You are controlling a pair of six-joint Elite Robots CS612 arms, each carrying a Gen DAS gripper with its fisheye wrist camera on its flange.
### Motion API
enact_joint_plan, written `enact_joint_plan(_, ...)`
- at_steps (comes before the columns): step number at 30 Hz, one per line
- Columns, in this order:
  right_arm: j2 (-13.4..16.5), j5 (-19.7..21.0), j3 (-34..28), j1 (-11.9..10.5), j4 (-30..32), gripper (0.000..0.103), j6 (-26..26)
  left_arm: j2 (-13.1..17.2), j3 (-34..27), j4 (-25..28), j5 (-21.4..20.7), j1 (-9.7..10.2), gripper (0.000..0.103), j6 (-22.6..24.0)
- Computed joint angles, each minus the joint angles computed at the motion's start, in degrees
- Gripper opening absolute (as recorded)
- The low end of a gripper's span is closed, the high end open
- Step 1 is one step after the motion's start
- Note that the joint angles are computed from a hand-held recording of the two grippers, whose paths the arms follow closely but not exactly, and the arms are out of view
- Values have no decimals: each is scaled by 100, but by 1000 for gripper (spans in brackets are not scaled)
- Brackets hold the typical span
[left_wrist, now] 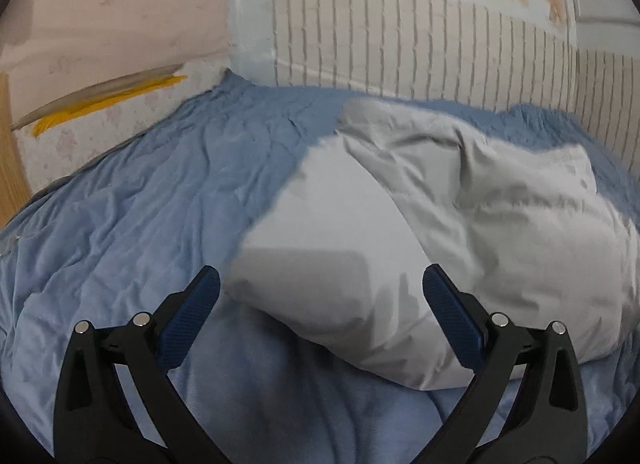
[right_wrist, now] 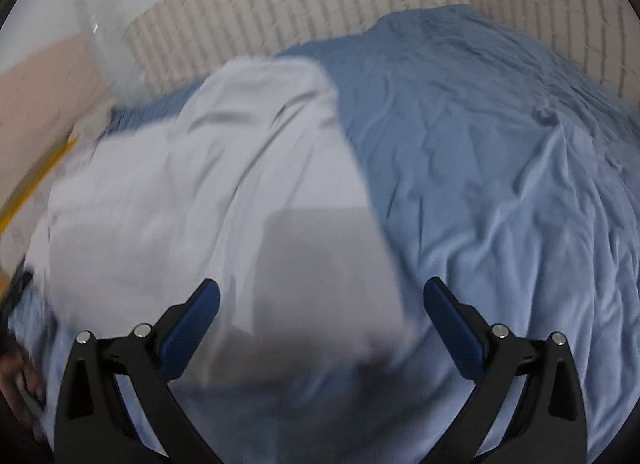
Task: Fold large clothes
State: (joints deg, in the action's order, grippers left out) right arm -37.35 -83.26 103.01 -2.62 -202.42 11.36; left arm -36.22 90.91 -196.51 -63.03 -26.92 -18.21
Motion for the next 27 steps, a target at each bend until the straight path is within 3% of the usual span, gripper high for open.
enact_joint_plan(5,-63,4,300,127,254,101,301,56,-135,648,54,-57,100,-1)
enact_joint_plan(9,-77,-295,455,329,40,101,421,9,-17,599,-173,23,100,-355)
enact_joint_plan(15,-116,-376,676,609,-271,101,459,103,-32,322,-514,253,100,-1074)
enact_joint_plan(19,-140,-296,833,648,-601,101,668,167,-111,240,-602,262,100,-1020)
enact_joint_plan(23,-137,-145,831,701,-428,102,595,306,-480,284,-623,284,100,-832)
enact_joint_plan(25,-146,-268,887,799,-459,96,514,375,-661,429,-728,315,100,-774)
enact_joint_plan(26,-164,-251,947,837,-525,86,509,381,-699,498,-803,330,100,-779)
enact_joint_plan(27,-178,-128,969,804,-575,68,491,419,-790,594,-901,350,100,-806)
